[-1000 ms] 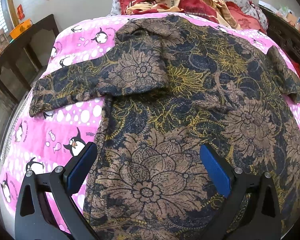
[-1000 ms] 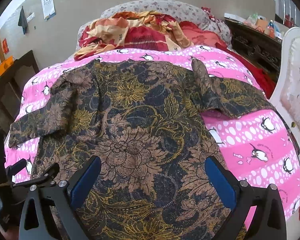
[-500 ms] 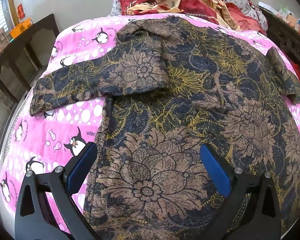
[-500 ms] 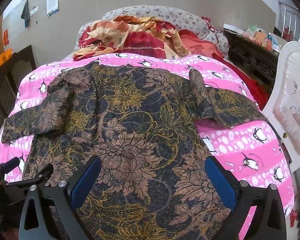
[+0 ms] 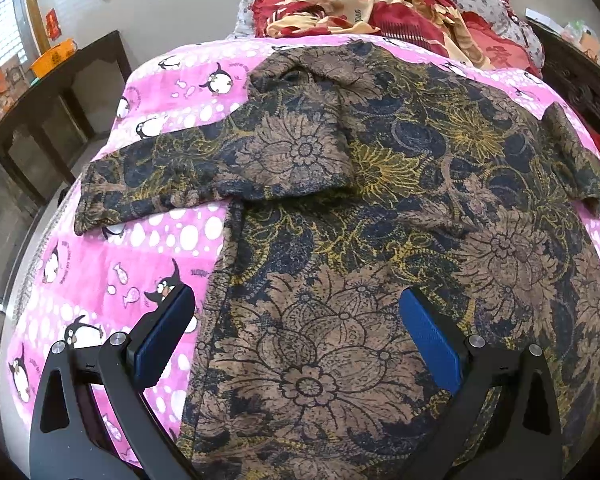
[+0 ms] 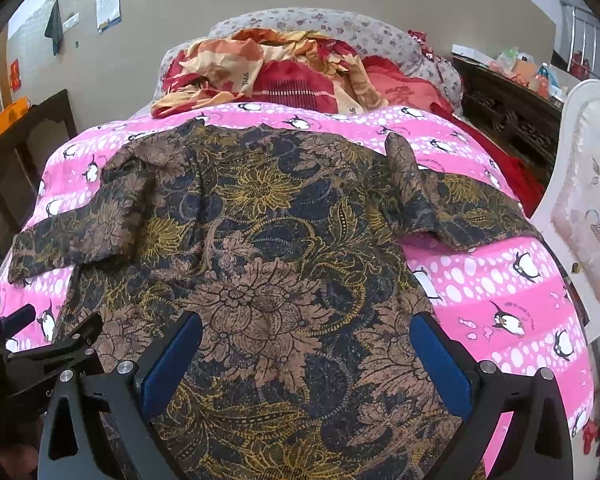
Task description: Fold small clothes
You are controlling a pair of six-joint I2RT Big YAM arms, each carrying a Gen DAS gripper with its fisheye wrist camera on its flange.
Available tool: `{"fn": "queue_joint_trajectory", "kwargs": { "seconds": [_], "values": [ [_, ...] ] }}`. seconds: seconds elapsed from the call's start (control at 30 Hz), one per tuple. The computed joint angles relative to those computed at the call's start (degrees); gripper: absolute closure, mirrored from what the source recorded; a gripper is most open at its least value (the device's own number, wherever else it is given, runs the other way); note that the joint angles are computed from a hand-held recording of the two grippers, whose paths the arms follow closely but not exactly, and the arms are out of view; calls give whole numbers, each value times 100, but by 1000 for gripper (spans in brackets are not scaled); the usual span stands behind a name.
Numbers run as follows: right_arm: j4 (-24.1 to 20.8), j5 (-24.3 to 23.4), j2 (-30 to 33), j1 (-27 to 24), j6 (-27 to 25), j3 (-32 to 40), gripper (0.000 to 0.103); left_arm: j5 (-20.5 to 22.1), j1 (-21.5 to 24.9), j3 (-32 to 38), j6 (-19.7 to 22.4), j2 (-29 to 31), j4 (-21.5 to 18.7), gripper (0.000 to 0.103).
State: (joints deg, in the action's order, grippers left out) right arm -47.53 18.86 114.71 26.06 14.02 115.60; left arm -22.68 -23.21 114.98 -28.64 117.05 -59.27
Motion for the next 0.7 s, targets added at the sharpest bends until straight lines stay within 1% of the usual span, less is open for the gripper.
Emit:
{"fn": "queue_joint_trajectory", "kwargs": {
  "seconds": [0.33,0.6,0.7],
  "values": [
    [89,53,-45,37,-71,-98,1,151,45,-69,-73,-29,-27,0],
    [77,70,-40,78,-94,-98,1,475,105,-25,-234,53,-205,0],
    [59,70,-19,80,-95,-80,1,540,107,53,-265,146,-327,1]
  ]
}}
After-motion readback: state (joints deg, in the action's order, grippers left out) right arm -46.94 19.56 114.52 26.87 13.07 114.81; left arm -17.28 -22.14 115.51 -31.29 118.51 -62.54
